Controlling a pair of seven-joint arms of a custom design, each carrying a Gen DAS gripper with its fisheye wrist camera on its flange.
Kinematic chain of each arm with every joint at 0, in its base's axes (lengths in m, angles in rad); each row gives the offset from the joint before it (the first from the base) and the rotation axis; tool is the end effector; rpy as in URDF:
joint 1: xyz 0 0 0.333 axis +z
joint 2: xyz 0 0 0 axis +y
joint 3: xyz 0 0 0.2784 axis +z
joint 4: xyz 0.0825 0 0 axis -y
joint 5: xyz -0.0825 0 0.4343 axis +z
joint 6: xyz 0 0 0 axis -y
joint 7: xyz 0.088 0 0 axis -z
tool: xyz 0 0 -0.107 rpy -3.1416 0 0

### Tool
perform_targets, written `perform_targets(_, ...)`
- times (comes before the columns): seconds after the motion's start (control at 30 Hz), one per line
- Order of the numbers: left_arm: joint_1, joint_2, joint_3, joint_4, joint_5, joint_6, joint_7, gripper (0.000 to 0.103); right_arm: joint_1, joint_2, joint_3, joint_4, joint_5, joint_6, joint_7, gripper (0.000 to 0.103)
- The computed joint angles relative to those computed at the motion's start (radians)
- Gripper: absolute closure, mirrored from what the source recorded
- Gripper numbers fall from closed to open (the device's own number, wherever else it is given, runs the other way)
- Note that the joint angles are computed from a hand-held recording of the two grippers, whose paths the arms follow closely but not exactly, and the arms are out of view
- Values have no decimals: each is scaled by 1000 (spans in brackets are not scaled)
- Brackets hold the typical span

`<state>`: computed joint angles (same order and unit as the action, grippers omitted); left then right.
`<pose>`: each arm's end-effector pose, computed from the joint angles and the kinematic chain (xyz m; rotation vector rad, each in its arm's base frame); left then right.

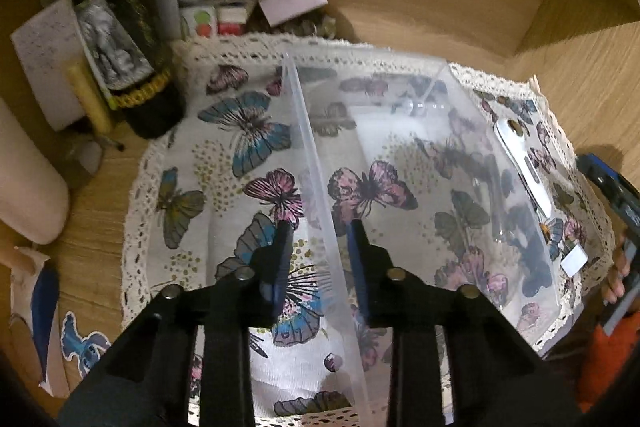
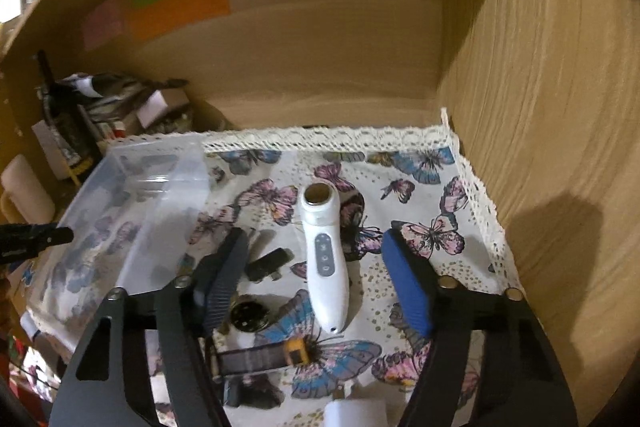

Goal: Organize rigid objects
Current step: 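Grasp the clear plastic box wall with the left tool while the right tool reaches the white device, then close the right tool on the white facial device and lift it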

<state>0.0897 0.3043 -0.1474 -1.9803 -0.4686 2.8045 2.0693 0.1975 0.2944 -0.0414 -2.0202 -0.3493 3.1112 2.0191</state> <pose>0.6708 -0.0141 0.3000 -1.8315 2.0955 -0.7556 0.6569 0.1339 0.3263 -1.7784 1.6758 -0.6514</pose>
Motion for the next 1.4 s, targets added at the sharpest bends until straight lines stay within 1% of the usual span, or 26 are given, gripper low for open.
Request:
perform_targets(0.03,-2,9,4,14,12,-26,-2,82,-29,17,32,24,26,-27,-27,49)
perform_targets(0.13,6,28,0,49,14,-87,15,87,-82,77,93,106,104,-119,-101,56)
perform_targets(0.17,4,32,2,55,21,-92,14,87,-101,101,117,139,138,-158,-135,57)
perform_targets(0.2,1,33,4,55,26,-89,13,87,-107,120,126,167,162,-188,-159,57)
perform_targets(0.3,4,36,3,61,22,-100,13,87,-94,180,121,257,196,-284,-202,58)
perform_targets(0.4,4,35,3,60,20,-96,19,87,-64,236,96,346,192,-377,-224,58)
perform_targets(0.47,5,35,2,58,18,-92,24,87,-63,282,99,420,212,-450,-249,58)
perform_targets(0.5,6,35,1,58,15,-91,26,87,-64,308,101,464,228,-499,-255,58)
perform_targets(0.6,11,38,-4,60,2,-92,37,87,-64,363,101,555,260,-593,-282,58)
perform_targets(0.67,12,37,-5,58,-4,-88,44,87,-58,395,94,602,265,-640,-294,60)
perform_targets(0.7,11,37,-5,57,-4,-85,45,87,-46,404,81,612,253,-645,-285,63)
perform_targets(0.77,7,38,-2,56,3,-78,45,87,-39,405,76,612,243,-637,-296,71)
perform_targets(0.8,4,38,0,56,9,-76,44,87,-34,404,72,610,239,-635,-292,72)
perform_targets(0.9,2,38,2,56,15,-77,36,88,-51,384,92,571,267,-592,-318,72)
perform_targets(1.0,4,38,1,58,12,-82,32,88,-28,332,71,513,243,-538,-288,72)
perform_targets(1.13,2,38,1,54,13,-69,29,88,-8,212,58,369,196,-410,-252,72)
perform_targets(1.3,2,39,-2,49,8,-53,26,88,70,70,-1,219,33,-245,-126,73)
perform_targets(1.4,3,41,-3,49,7,-48,23,88,72,47,13,203,-9,-179,-111,73)
